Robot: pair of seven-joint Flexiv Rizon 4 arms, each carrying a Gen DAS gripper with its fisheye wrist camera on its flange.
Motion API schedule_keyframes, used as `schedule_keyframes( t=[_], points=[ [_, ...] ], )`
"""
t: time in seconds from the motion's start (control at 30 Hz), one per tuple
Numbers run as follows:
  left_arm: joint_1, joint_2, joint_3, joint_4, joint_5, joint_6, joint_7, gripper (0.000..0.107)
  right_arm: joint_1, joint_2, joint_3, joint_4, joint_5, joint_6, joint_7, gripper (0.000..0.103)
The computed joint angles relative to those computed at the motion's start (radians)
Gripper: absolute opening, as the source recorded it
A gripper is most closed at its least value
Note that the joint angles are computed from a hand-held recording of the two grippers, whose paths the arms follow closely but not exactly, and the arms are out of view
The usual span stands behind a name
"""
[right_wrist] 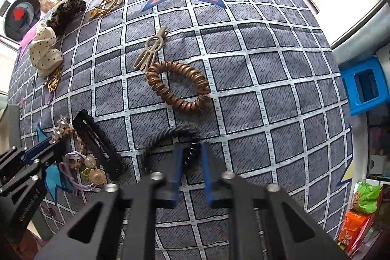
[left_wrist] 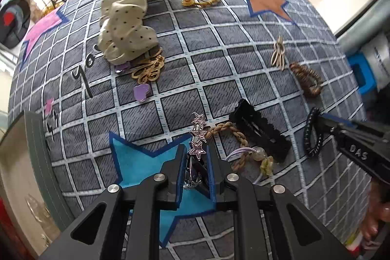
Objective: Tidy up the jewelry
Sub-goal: 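Grasp the black coil hair tie with the right tool while the left tool grasps a silver chain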
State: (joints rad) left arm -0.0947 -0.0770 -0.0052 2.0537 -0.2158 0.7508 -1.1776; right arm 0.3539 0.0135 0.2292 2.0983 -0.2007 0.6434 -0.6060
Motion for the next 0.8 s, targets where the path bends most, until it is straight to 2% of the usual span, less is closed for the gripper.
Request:
schedule_keyframes(
  t=[0.07,0.1,0.13,0.5,0.73,0.77,0.8],
  points=[
    [0.003,0.016,0.004,0.009,-0.023,0.000,0.001,0.018,-0.009,0.034,-0.001,0.022,0.017,-0.001,-0.017,0.011],
    [0.004,0.026,0.006,0.014,-0.027,-0.001,0.003,0.013,-0.012,0.040,-0.001,0.028,0.024,0.009,-0.022,0.011],
    [0.005,0.034,0.008,0.017,-0.031,-0.003,0.002,0.012,-0.016,0.049,-0.002,0.035,0.034,0.021,-0.029,0.011],
    [0.020,0.121,0.031,0.079,-0.085,-0.005,0.037,0.012,-0.024,0.143,0.009,0.056,0.123,0.024,-0.065,0.011],
    [0.032,0.128,0.031,0.080,-0.021,-0.013,-0.042,0.012,-0.018,0.191,0.016,0.083,0.153,0.017,-0.078,0.011],
    [0.037,0.118,0.031,0.069,-0.020,-0.037,-0.056,0.015,-0.017,0.195,0.016,0.086,0.157,0.017,-0.079,0.011],
    [0.041,0.108,0.032,0.064,-0.020,-0.051,-0.065,0.035,-0.015,0.205,0.019,0.089,0.163,0.011,-0.078,0.011]
  ],
)
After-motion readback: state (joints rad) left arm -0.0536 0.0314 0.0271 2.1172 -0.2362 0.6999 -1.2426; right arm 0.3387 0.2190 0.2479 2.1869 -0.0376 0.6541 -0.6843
